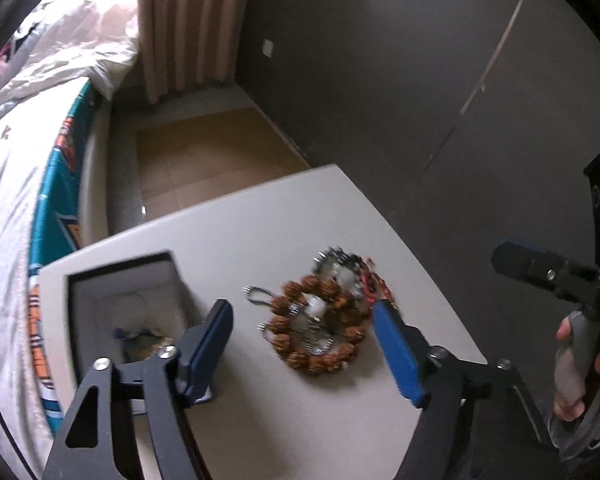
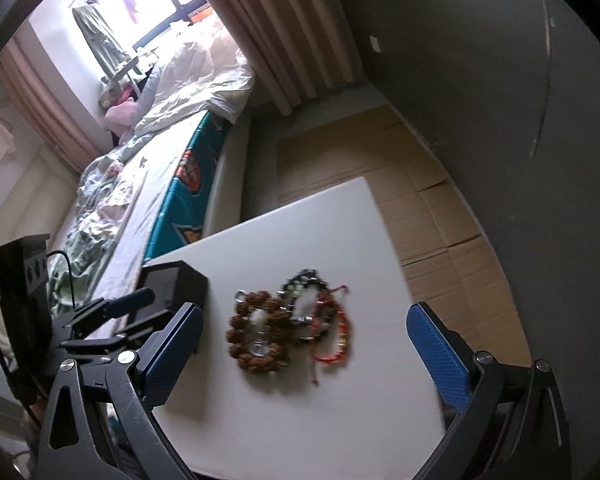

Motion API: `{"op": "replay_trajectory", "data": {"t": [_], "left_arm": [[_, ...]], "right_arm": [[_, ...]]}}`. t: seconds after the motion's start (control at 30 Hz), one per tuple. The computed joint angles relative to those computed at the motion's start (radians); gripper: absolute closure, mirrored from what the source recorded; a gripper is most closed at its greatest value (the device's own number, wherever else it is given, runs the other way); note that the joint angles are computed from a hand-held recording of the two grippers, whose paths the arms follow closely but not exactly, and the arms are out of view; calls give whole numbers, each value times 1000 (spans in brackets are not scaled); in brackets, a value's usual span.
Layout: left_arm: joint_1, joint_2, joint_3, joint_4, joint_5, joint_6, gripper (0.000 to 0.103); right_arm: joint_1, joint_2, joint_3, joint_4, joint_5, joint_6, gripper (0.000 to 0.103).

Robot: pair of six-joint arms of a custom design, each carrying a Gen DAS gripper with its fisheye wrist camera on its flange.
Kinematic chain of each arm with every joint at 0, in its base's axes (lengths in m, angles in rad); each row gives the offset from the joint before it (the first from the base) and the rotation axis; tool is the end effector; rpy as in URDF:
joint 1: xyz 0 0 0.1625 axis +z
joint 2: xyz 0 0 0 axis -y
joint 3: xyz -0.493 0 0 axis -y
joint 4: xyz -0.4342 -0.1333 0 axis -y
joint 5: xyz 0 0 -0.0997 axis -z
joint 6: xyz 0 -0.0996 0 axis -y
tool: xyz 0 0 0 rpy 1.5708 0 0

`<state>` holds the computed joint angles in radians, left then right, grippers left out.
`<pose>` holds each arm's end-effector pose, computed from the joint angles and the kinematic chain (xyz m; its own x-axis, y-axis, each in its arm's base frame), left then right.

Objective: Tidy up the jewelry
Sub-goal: 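Grasp the brown seed-bead bracelet with the left gripper while the right gripper grasps the red string bracelet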

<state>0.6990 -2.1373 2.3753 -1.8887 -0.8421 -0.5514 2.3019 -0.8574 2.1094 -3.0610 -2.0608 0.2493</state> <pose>-0.0726 -0.3218 0.4100 -0.8433 0.1213 -0.5236 0.3772 0.8276 -0.4157 0.4491 -0.3713 0.0611 -0.8685 -0.3123 0.3850 -0.4484 0.8260 -0.3415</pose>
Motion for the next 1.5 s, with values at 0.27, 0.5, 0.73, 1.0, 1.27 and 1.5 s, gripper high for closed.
{"op": "replay_trajectory", "data": {"t": [0.27,0.5,0.73,1.0,1.27,1.5], "left_arm": [[10,71,57,-83,-24,33,47],[33,172,89,-146,-45,61,59],[59,249,103,-163,-37,63,68],[75,214,88,-175,-34,79,83],[73,126,55,-169,-35,77,83],[80,58,27,-143,-29,60,83]], "right_arm": [[-58,-30,57,22,16,-36,19],[-100,-49,87,27,20,-46,31],[-108,-49,80,25,22,-53,31],[-107,-19,56,46,43,-58,41],[-103,45,3,110,68,-37,66],[-96,104,-49,166,51,-12,78]]}}
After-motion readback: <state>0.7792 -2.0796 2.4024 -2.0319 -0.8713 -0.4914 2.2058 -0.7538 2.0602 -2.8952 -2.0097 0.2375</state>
